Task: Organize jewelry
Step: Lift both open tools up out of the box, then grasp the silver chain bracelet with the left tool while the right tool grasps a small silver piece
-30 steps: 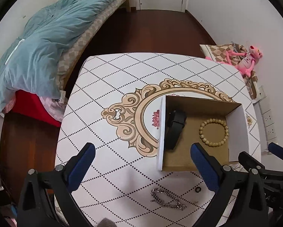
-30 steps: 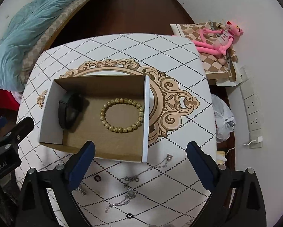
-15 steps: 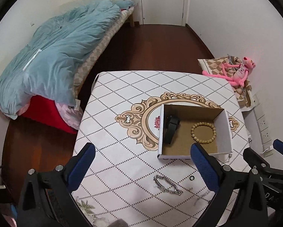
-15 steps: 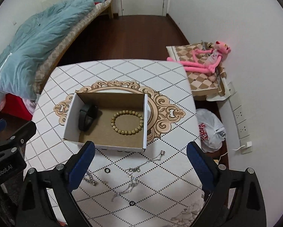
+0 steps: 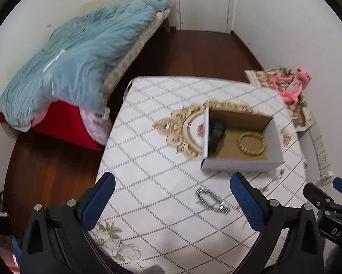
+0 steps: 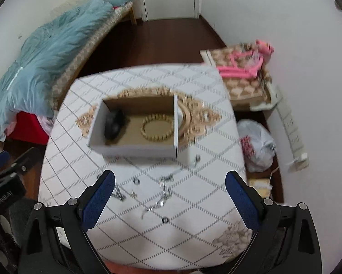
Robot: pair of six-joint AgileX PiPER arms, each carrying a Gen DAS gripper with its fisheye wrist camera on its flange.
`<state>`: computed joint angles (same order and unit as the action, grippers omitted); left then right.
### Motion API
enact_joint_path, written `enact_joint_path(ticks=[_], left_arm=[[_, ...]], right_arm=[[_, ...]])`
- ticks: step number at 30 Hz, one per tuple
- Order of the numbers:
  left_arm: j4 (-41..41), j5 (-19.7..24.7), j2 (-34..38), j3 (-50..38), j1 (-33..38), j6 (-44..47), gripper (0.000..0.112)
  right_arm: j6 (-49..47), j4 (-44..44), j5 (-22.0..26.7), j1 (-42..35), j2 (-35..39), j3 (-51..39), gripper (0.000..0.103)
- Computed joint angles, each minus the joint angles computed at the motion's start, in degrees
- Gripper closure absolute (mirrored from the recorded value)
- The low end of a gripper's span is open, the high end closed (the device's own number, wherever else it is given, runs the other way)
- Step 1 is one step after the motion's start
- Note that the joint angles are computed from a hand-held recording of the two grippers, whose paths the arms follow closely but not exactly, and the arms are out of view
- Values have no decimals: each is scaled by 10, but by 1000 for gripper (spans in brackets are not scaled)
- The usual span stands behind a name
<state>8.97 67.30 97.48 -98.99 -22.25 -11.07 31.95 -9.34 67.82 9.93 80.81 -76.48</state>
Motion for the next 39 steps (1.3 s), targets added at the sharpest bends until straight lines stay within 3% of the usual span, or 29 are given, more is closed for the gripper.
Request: enact_joint_path(ticks=[8, 14, 20, 23, 24, 26, 31, 35, 39], left_arm=[[23, -64, 0, 142, 2, -29, 10], [48, -98, 19, 194, 16, -48, 10], [52, -108, 41, 201, 36, -48, 10], [47, -109, 48, 197, 40, -45, 10], [44, -111, 51, 195, 41, -43, 10], [34, -113, 57, 191, 40, -34, 10], [-23, -119, 83, 163, 42, 5, 10], [-74, -122, 116, 128, 34, 50, 10], [-94, -123, 139, 112, 15, 85, 32]], right_arm=[[-41, 116, -135, -54, -4, 182, 6], [-60, 154, -235, -13, 41, 224, 34], [-39, 130, -283, 39, 105, 203, 45], [-25, 103, -280, 65, 129, 191, 62], [-4, 76, -286, 77, 128, 192, 78], [18, 53, -291, 88, 131, 193, 95], [30, 59, -319, 68, 101, 227, 95], [34, 65, -313, 40, 69, 240, 95], [29, 64, -302, 9, 38, 254, 95]])
